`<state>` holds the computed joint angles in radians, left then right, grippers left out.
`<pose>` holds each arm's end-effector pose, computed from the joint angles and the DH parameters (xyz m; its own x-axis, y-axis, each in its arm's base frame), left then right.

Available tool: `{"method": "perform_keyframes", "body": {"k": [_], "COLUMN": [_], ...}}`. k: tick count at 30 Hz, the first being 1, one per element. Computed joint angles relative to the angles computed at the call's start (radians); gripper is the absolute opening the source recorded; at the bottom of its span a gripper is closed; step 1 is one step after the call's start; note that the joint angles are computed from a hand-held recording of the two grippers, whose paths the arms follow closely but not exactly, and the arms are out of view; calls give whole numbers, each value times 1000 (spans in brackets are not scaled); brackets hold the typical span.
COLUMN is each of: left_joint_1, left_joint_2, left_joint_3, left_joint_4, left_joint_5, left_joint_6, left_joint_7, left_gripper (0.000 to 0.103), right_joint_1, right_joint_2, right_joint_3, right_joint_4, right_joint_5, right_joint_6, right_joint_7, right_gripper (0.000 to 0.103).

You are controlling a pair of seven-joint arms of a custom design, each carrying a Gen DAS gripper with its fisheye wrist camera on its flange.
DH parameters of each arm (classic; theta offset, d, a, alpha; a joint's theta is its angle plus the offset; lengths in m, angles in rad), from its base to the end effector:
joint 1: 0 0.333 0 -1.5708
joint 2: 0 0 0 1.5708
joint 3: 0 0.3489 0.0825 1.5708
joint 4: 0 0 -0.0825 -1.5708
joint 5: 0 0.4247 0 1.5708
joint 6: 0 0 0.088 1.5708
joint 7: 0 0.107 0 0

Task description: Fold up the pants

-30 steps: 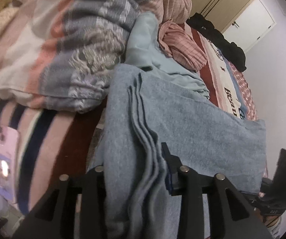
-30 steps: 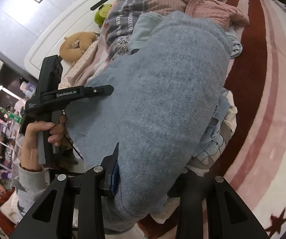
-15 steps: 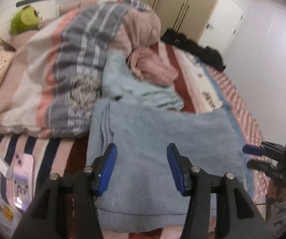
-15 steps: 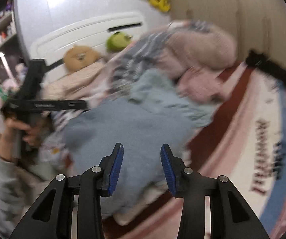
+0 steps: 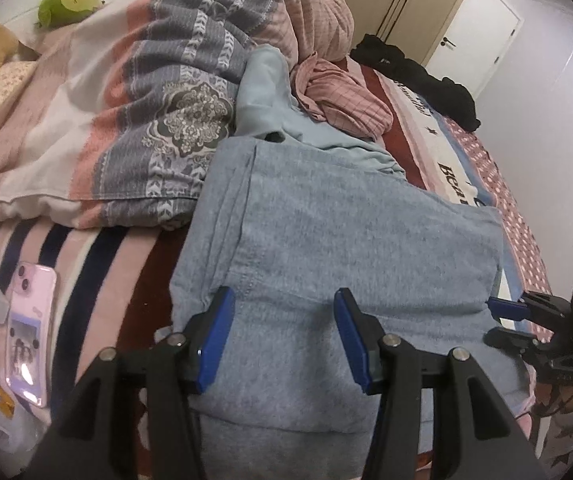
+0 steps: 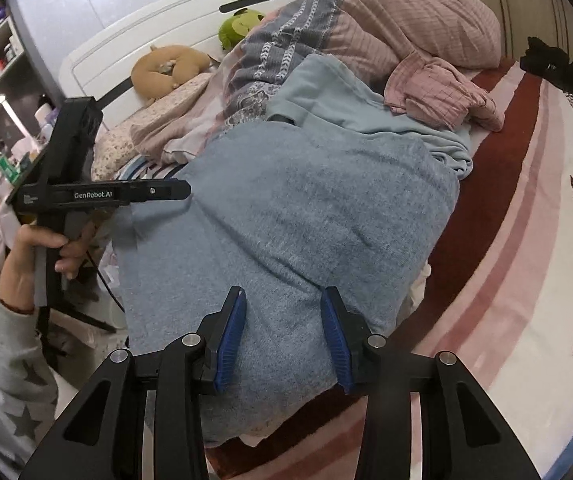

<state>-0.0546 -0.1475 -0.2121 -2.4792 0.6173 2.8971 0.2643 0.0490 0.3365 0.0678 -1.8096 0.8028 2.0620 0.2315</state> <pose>0.4915 -0.1710 0.4032 0.3723 -0.8918 0.2570 -0.7185 -0.4523 -0.5284 0.6732 0.1137 0.3741 0.8533 -0.3882 -0.3481 -0.5213 -0.6490 -0.5541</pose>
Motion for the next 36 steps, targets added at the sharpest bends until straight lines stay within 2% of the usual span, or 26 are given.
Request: {"method": "perform_keyframes", "body": {"k": [5,8,10,11,12,15,17,18,20,23,25,30,33,36], "left_joint_1": [-5,-29,-60,-81,-98,-151,-186,-207,-253,-319,-378,-528,-624,-678], "left_joint_2": [-25,-33,-27,-16,-8,18,45,66,114,173,233,364,455,497], "left_joint_3": [-58,-105,-119,-134,-136,-143,-145,-150,-160,-156,-160,-137,-109,-75], "left_joint_4": [44,84,112,137,150,184,214,240,296,370,451,620,734,790], "left_joint_5": [118,234,273,298,311,380,418,439,497,572,643,804,883,914], "left_joint_6": [-114,-209,-279,-338,-365,-394,-422,-449,-500,-549,-624,-815,-935,-942], "left_joint_7": [-133,-243,-281,-302,-314,-390,-425,-443,-482,-530,-564,-612,-608,-614], "left_gripper": [60,65,70,71,72,77,79,82,84,87,88,100,102,102], "right_joint_1": [-18,-38,-43,-48,-55,-85,-105,-118,-138,-172,-207,-273,-313,-335], "right_joint_2": [-23,-49,-74,-82,-86,-87,-97,-106,-120,-138,-149,-189,-217,-250], "right_joint_3": [-5,-14,-22,-27,-34,-55,-67,-75,-89,-114,-132,-173,-200,-222], "right_joint_4": [-10,-35,-64,-75,-80,-81,-96,-110,-129,-154,-169,-213,-237,-266], "right_joint_5": [30,69,89,99,106,130,153,173,198,235,287,395,488,566], "right_joint_6": [-20,-15,20,31,29,-5,3,15,41,86,108,174,175,188], "right_joint_7": [-18,-64,-111,-134,-141,-147,-172,-197,-228,-288,-353,-516,-599,-668], "right_gripper": [39,50,58,59,60,61,67,74,76,83,88,92,102,102]}}
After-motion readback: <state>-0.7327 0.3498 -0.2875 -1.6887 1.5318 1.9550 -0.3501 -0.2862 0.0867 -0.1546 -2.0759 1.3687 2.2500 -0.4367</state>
